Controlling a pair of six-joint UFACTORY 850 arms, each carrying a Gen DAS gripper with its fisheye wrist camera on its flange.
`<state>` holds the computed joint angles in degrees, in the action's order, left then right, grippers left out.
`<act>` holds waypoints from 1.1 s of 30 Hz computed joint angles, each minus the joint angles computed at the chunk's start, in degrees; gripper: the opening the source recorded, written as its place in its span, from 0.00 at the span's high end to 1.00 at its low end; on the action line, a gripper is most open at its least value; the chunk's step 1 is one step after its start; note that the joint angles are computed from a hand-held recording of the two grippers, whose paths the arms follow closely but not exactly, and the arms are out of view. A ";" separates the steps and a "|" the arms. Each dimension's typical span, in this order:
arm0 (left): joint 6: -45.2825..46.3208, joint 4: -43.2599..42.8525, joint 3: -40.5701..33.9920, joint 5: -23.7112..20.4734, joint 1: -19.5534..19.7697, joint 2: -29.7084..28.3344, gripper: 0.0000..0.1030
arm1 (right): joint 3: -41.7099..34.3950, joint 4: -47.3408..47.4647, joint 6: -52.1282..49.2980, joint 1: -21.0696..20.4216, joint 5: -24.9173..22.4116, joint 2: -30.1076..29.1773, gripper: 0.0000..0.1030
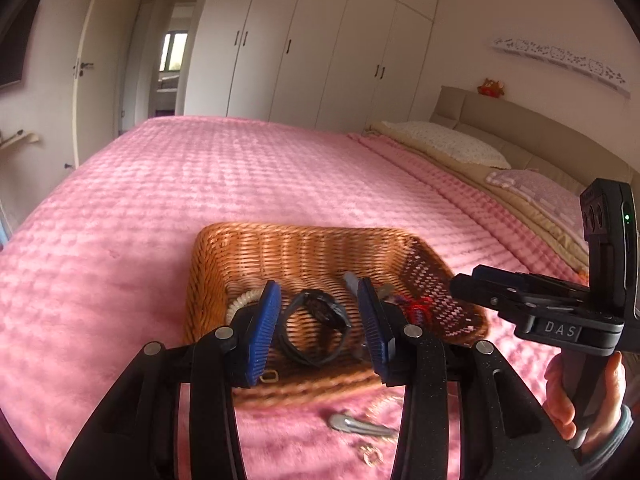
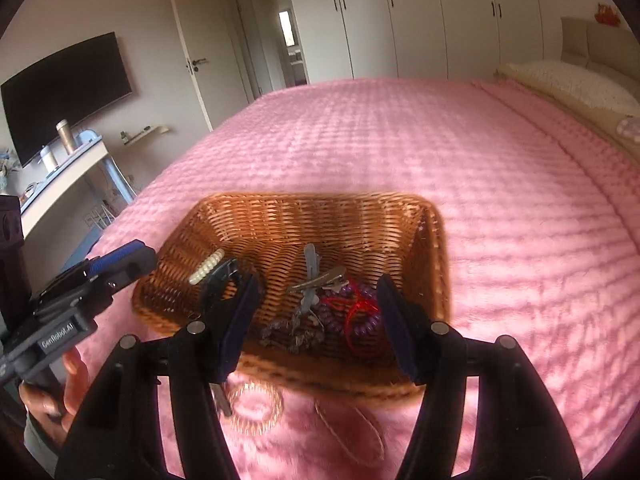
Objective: Organize jewelry
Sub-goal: 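Carry the clip and earring into the basket and open both tools, then grasp the silver hair clip with the left tool while the right tool grasps the clear bead bracelet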
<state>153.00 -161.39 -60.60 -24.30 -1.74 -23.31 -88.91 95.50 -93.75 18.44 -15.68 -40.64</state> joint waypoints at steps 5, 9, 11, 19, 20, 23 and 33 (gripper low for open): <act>1.75 -3.26 7.37 -3.02 -1.07 5.98 0.58 | 9.99 16.76 -16.70 -2.15 -2.44 6.94 0.44; 3.64 -6.51 11.20 -2.25 -1.99 8.46 0.58 | 14.77 20.06 -20.29 -3.26 -4.57 8.96 0.44; 2.08 -5.35 12.28 -1.77 -2.24 8.70 0.58 | 15.68 19.21 -19.26 -3.41 -4.97 8.56 0.44; -20.22 14.37 9.98 2.17 -2.50 3.45 0.58 | 14.03 19.21 -21.26 -1.95 0.25 4.12 0.64; -24.30 18.15 8.87 3.09 -2.51 2.49 0.58 | 13.69 20.06 -22.31 -1.80 0.97 3.46 0.64; -36.26 27.85 4.98 5.80 -2.79 -0.82 0.58 | 12.93 18.26 -20.20 -1.89 1.21 2.11 0.68; -46.87 28.28 -2.31 11.37 -3.52 -7.12 0.58 | 14.31 28.91 -32.28 -1.37 1.02 2.43 0.68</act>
